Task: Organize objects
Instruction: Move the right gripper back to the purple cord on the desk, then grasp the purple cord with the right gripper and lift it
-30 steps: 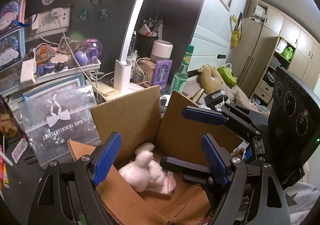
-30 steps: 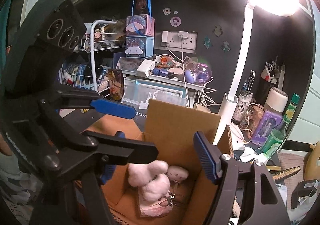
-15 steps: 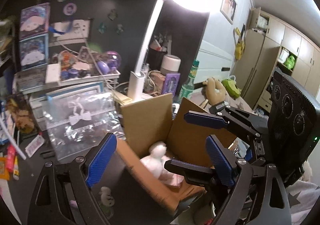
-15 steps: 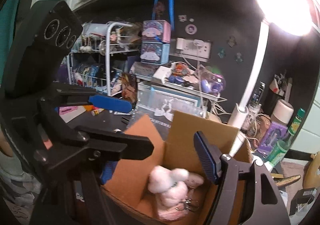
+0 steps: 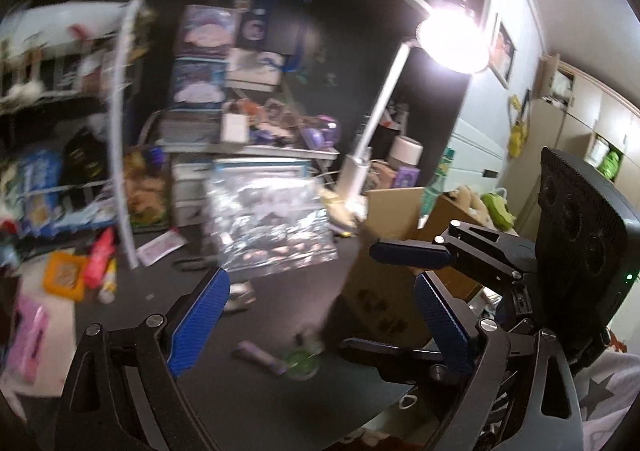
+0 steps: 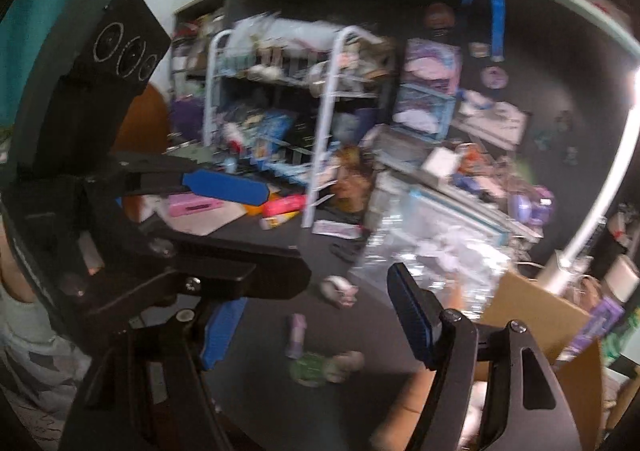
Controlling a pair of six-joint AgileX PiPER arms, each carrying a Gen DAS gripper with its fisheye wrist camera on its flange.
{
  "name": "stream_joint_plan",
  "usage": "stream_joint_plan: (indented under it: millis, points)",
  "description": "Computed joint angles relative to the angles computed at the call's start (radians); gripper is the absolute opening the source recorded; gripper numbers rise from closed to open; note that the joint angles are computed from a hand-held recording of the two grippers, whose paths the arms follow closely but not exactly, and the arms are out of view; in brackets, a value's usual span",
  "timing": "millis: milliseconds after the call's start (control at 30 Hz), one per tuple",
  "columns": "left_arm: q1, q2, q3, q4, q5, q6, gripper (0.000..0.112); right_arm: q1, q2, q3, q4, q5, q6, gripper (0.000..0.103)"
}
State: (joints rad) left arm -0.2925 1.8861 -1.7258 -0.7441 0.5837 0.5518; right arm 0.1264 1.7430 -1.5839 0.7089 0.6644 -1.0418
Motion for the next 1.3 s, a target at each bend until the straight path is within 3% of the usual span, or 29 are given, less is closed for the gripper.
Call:
stream_joint_plan:
  millis: [233, 500, 733, 1167, 1300]
  points:
    - [0.117, -0.065, 0.199, -0.193, -0.038, 0.192, 0.094, 0.123, 0.116, -0.085, -0.147, 0.039, 0.166, 0.068]
    - [0.171, -0.002, 0.260, -0.299, -0.028, 0.285, 0.094, 0.155, 0.290, -0.214, -0.276, 0.138, 0.353, 0.067]
    - [0.188, 0.093, 0.208, -0.300, 0.014, 0.276, 0.094, 0.145, 0.427, -0.363, -0.370, 0.236, 0.463, 0.050]
    - [0.195, 0.176, 0.133, -0.292, 0.070, 0.244, 0.094, 0.122, 0.543, -0.511, -0.435, 0.340, 0.517, 0.033]
    - [0.192, 0.180, 0.128, -0.283, 0.079, 0.240, 0.094, 0.121, 0.568, -0.547, -0.443, 0.368, 0.526, 0.019]
